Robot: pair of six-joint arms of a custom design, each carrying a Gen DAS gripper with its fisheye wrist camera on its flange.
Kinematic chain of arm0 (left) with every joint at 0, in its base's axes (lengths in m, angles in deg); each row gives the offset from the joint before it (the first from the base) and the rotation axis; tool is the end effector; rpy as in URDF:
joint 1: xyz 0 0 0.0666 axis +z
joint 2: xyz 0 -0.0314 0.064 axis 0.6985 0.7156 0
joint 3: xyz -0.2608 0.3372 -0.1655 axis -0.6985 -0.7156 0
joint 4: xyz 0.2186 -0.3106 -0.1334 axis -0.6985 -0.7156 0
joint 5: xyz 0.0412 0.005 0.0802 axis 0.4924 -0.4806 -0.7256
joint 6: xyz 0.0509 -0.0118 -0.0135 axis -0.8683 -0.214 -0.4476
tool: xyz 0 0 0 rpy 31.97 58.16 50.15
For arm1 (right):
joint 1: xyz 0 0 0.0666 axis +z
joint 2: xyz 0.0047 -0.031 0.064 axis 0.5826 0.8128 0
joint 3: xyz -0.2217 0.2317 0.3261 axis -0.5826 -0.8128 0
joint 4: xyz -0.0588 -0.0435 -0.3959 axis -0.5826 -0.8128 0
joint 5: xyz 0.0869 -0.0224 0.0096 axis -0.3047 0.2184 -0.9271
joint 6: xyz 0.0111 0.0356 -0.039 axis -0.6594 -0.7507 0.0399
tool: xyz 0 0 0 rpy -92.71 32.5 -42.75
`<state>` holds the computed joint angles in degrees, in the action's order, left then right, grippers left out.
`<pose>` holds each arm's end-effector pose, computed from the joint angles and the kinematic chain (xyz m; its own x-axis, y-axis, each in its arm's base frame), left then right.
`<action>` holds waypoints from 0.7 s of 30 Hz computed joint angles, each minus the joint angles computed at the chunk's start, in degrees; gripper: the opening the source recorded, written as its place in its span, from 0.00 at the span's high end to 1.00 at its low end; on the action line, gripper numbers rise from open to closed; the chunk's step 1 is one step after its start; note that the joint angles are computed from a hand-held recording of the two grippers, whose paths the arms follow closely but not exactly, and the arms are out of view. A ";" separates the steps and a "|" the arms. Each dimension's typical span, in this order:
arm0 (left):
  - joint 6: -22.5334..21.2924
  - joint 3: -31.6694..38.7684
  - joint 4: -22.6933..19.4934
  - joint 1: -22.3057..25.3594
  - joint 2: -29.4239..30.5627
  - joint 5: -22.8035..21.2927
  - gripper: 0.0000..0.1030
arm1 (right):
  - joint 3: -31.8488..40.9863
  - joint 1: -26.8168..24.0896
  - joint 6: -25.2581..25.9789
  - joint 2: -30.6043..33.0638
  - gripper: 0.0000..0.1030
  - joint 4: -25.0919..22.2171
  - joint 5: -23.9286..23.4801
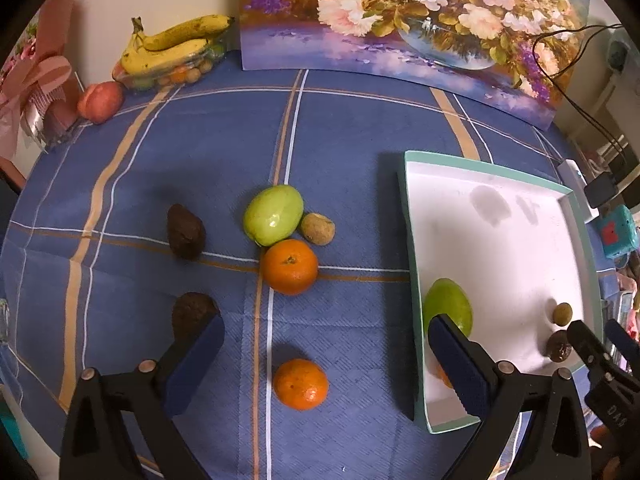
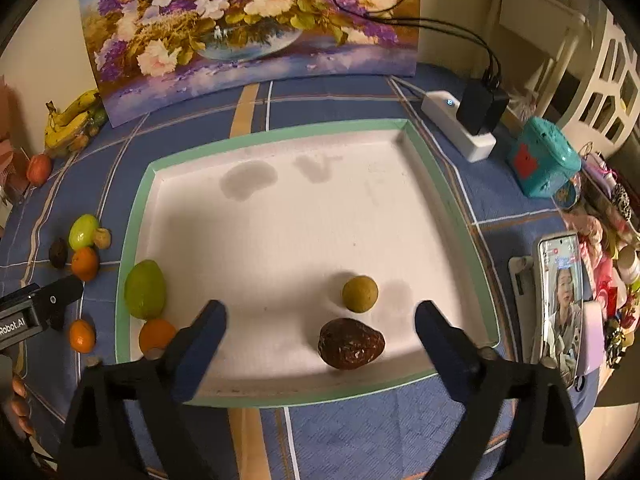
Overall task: Organize fruits
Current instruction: 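Move both open tools back toward the fruit cluster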
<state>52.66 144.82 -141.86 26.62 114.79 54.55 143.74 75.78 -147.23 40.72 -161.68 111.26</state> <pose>0.4552 -0.1490 0.5527 -0.8777 0.3038 -0.3707 0.3541 0.9322 -0.0745 0.3192 0.2472 0.5464 -0.7620 0.4334 -0.4812 0.5043 0.8633 -0.0209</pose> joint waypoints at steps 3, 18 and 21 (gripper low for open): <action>-0.22 0.20 0.17 0.08 0.01 -0.22 0.00 | -0.02 0.17 -0.54 -0.27 0.07 0.98 0.95; -1.37 1.20 1.34 2.72 -0.04 -1.08 0.00 | 1.41 0.36 -0.57 1.46 0.07 3.17 0.01; -1.41 1.61 1.73 3.89 0.08 -1.41 0.00 | 2.52 0.57 -0.14 2.64 0.07 3.31 -0.32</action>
<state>51.25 146.43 -140.13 30.50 114.87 53.15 146.26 76.35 -147.37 43.36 -158.37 110.94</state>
